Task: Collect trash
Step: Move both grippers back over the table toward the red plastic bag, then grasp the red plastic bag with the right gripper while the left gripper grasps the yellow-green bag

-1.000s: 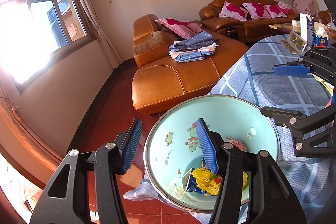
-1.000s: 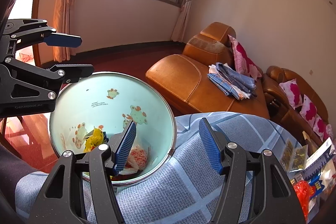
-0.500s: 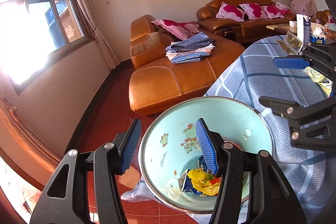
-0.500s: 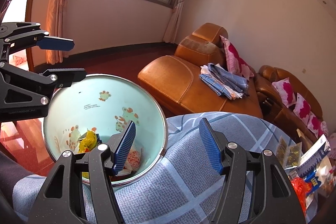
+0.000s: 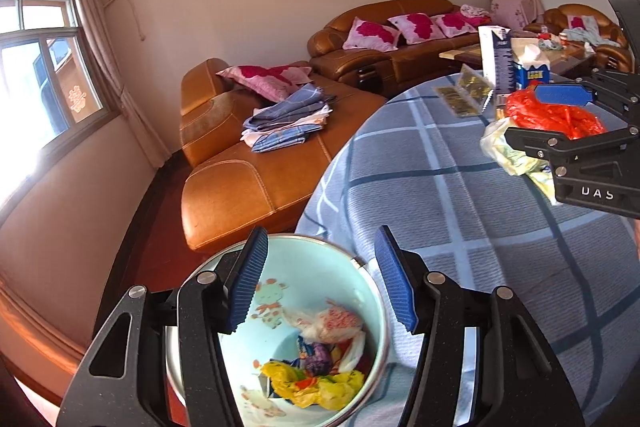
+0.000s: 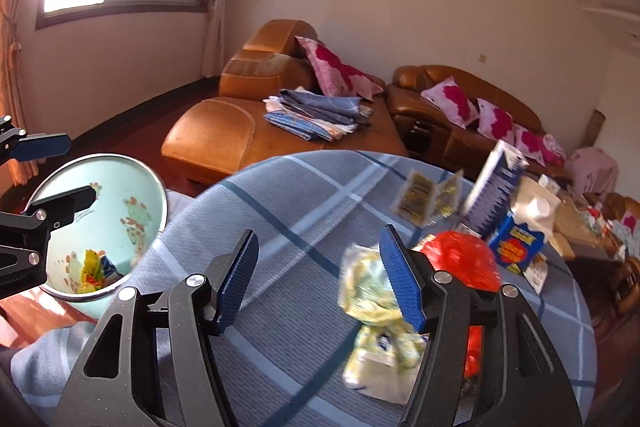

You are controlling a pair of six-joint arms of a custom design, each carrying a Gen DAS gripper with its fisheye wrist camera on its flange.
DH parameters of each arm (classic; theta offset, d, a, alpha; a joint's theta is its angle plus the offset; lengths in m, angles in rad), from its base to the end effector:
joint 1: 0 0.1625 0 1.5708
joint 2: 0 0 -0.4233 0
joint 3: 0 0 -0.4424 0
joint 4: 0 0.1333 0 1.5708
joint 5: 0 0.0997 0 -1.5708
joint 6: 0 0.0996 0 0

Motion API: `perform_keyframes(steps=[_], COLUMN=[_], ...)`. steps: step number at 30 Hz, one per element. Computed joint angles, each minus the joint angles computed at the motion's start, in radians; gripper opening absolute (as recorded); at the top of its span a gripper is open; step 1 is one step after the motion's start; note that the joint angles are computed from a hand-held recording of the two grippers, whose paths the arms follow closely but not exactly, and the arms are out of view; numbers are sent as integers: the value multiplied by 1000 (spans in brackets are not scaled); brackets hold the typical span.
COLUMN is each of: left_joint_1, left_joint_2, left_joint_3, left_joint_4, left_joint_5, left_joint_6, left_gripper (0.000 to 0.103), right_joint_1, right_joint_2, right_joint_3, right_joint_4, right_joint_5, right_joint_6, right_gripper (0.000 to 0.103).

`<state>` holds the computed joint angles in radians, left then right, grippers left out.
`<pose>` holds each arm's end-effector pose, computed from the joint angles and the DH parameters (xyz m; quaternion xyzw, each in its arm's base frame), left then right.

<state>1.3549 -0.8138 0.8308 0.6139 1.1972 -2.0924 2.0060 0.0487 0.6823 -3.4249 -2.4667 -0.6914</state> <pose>0.0052 -0.7681 0.3275 0.4501 0.7563 -0.3399 0.3315 0.4093 -0.7486 -0.0905 0.2124 -0.7682 0.4292 0.4249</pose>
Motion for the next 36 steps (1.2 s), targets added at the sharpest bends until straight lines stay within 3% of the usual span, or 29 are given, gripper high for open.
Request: perform_keyframes(steps=[6, 10, 16, 20, 23, 25, 27, 31, 36], left_joint_1=[-45, -71, -93, -98, -102, -103, -104, -109, -113], left_joint_2=[45, 72, 111, 137, 157, 160, 158, 156, 156], left_joint_3=[8, 19, 15, -6, -23, -23, -18, -12, -10], left_joint_4=[28, 34, 47, 68, 91, 97, 103, 114, 135], left_joint_5=[31, 35, 29, 25, 24, 27, 35, 44, 53], left_joint_6=[-18, -22, -24, -43, -51, -56, -60, -68, -87], left_gripper=[57, 58, 61, 62, 62, 63, 64, 64, 64], right_joint_1=[-43, -77, -108, -115, -122, -125, -122, -113, -87], right_joint_2=[-152, -247, -344, -370, -397, -412, -417, -426, -409], right_joint_3=[231, 364, 515, 552, 582, 603, 616, 642, 641], right_joint_4=[-170, -177, -107, -65, 32, 62, 47, 10, -104], right_joint_5=[-135, -182, -125, -82, -32, 9, 29, 59, 27], right_joint_6=[85, 214, 366, 408, 486, 517, 516, 508, 446], right_gripper=[62, 62, 62, 60, 46, 30, 6, 3, 3])
